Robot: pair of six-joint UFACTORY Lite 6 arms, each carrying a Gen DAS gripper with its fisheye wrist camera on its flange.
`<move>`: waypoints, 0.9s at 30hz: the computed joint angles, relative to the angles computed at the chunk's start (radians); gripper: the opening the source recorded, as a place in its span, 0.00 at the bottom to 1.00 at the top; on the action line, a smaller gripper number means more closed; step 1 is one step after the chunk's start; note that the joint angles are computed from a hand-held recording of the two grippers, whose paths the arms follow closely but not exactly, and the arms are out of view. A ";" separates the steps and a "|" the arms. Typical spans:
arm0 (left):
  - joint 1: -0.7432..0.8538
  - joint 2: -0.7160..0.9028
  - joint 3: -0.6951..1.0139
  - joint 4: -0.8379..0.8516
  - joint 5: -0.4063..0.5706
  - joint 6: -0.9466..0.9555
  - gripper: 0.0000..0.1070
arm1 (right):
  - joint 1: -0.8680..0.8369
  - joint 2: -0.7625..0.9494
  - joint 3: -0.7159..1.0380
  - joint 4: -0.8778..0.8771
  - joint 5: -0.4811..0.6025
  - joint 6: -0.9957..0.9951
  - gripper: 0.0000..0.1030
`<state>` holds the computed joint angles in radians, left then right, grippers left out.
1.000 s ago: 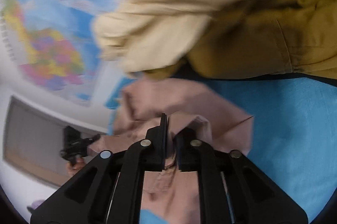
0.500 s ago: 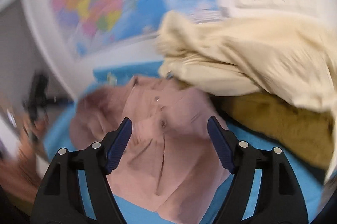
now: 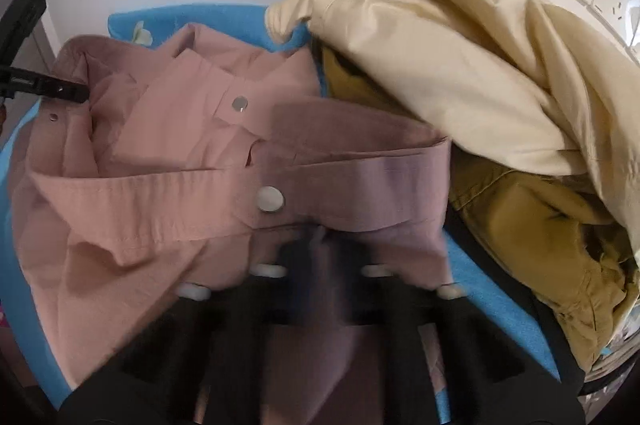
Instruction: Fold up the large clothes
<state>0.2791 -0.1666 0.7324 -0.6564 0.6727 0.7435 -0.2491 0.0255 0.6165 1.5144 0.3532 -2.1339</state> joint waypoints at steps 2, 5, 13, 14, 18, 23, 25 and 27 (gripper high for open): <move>0.033 0.008 0.036 -0.057 0.044 0.037 0.03 | -0.062 -0.014 0.029 -0.120 0.094 0.121 0.03; 0.071 0.029 0.110 -0.103 0.099 0.041 0.03 | -0.199 -0.074 0.073 -0.202 0.291 0.226 0.03; 0.036 0.341 0.382 -0.081 0.112 -0.185 0.15 | -0.273 0.158 0.309 -0.189 0.371 0.415 0.03; 0.000 0.381 0.380 -0.023 0.058 -0.239 0.15 | -0.237 0.173 0.299 -0.179 0.311 0.397 0.03; -0.004 0.376 0.329 -0.095 0.049 -0.117 0.39 | -0.197 0.242 0.301 -0.093 0.239 0.341 0.03; 0.108 0.152 0.214 -0.192 0.109 0.070 0.65 | -0.224 0.259 0.318 -0.093 0.257 0.345 0.03; 0.153 0.070 0.173 -0.218 0.139 0.155 0.72 | -0.244 0.255 0.308 -0.095 0.272 0.361 0.04; 0.144 -0.024 0.100 -0.197 0.083 0.211 0.80 | -0.264 0.278 0.325 -0.134 0.274 0.384 0.06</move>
